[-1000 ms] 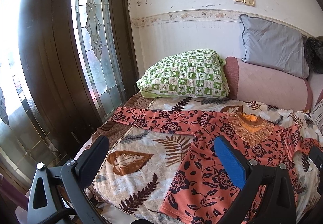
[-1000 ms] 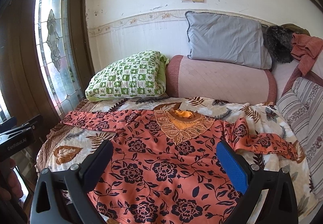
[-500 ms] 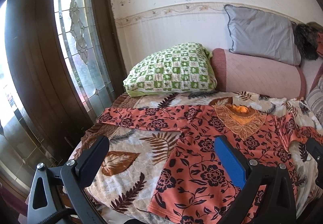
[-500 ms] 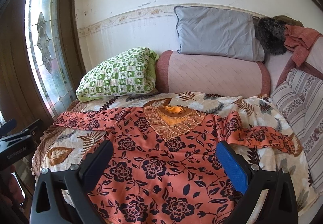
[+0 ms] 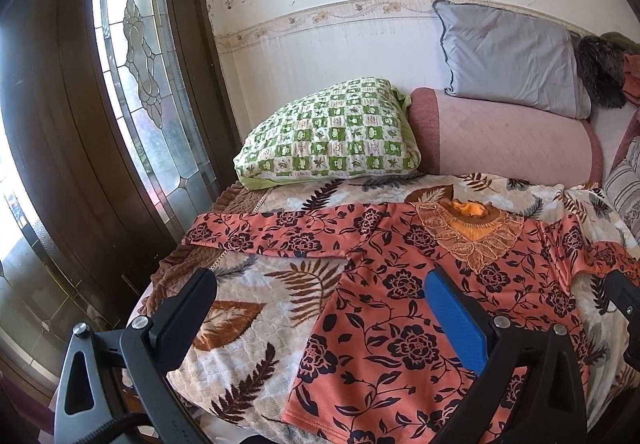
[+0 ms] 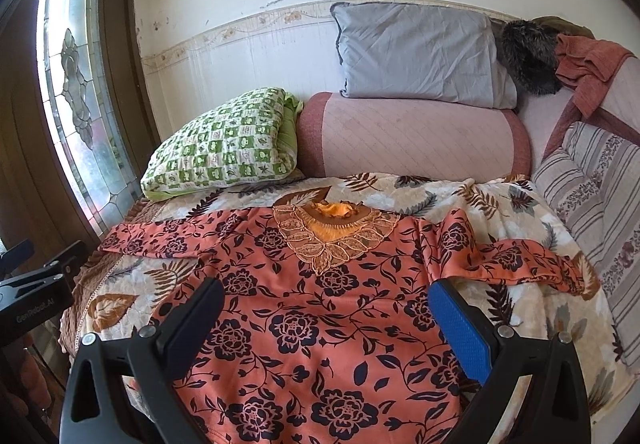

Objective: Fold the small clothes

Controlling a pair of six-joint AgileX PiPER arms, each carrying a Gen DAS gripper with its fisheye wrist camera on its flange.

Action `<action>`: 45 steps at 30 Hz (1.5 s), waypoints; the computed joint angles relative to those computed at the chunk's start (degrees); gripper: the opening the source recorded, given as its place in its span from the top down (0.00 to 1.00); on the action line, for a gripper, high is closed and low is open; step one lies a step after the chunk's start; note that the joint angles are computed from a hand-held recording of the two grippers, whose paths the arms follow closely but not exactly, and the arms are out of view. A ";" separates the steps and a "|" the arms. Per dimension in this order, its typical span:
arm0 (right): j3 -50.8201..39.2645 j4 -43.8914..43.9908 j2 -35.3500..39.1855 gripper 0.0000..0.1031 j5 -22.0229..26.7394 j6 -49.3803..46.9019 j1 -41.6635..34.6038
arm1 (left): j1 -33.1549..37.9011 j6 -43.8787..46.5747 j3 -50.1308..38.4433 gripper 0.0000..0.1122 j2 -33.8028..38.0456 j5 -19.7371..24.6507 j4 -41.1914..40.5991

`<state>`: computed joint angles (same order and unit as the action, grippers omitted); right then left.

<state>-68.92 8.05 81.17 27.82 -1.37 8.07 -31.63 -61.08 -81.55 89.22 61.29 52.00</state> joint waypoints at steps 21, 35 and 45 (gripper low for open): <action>0.37 22.17 5.09 0.00 1.52 -21.33 -8.50 | 8.00 12.72 0.22 0.08 5.61 -9.53 -20.91; -30.12 66.04 52.96 0.10 28.11 -22.10 -52.98 | 4.13 21.77 -7.33 0.08 19.96 -4.51 -31.35; -81.78 54.58 83.23 0.80 29.13 14.24 -52.80 | 3.20 24.36 -13.25 0.08 23.18 -1.60 -29.44</action>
